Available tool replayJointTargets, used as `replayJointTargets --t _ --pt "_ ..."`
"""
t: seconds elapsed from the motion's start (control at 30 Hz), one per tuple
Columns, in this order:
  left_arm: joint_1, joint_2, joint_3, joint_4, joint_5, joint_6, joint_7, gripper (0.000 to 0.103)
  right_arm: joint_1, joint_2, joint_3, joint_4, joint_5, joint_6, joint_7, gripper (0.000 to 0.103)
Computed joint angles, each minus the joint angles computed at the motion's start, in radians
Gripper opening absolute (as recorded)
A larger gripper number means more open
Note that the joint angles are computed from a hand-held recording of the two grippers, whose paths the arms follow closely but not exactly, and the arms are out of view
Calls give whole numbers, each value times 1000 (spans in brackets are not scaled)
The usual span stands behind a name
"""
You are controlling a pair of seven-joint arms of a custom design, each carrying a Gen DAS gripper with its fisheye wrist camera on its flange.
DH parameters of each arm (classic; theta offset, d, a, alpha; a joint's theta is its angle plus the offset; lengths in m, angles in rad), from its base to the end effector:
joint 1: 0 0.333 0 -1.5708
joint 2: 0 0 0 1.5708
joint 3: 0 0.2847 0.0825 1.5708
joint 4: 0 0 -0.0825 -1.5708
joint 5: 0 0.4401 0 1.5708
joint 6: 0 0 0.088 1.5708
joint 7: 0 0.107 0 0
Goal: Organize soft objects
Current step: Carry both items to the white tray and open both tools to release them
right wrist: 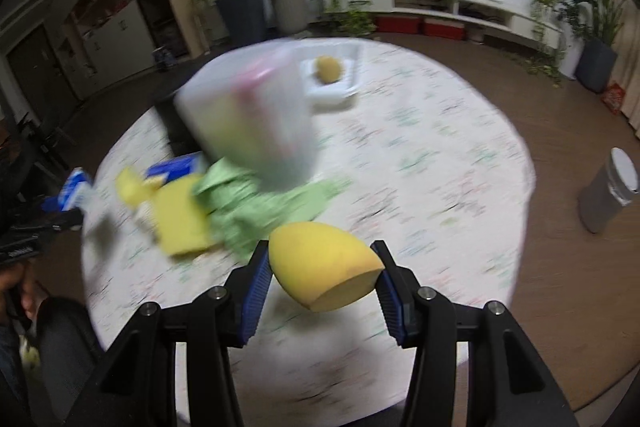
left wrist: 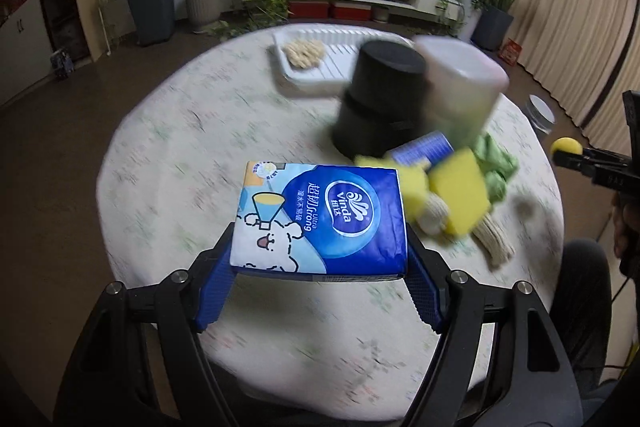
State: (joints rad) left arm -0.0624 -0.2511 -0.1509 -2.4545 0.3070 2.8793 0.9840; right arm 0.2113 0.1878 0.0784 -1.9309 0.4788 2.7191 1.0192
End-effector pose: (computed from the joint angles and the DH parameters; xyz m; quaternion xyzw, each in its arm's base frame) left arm 0.5311 -0.1328 0.4028 -0.6960 0.6324 -0.2608 0.2184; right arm 0.6606 0.1775 0.3965 -0.8013 0.4992 -0.1277 0.3040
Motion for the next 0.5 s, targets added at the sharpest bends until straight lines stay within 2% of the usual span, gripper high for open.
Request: replayJointTargets --t 0.2,0.5 --pt "34 48 23 92 18 -26 36 73 -6 125 -39 199 -117 -17 76 52" --pt "63 167 33 287 62 -77 100 73 -7 337 -46 552 -218 -91 144 53"
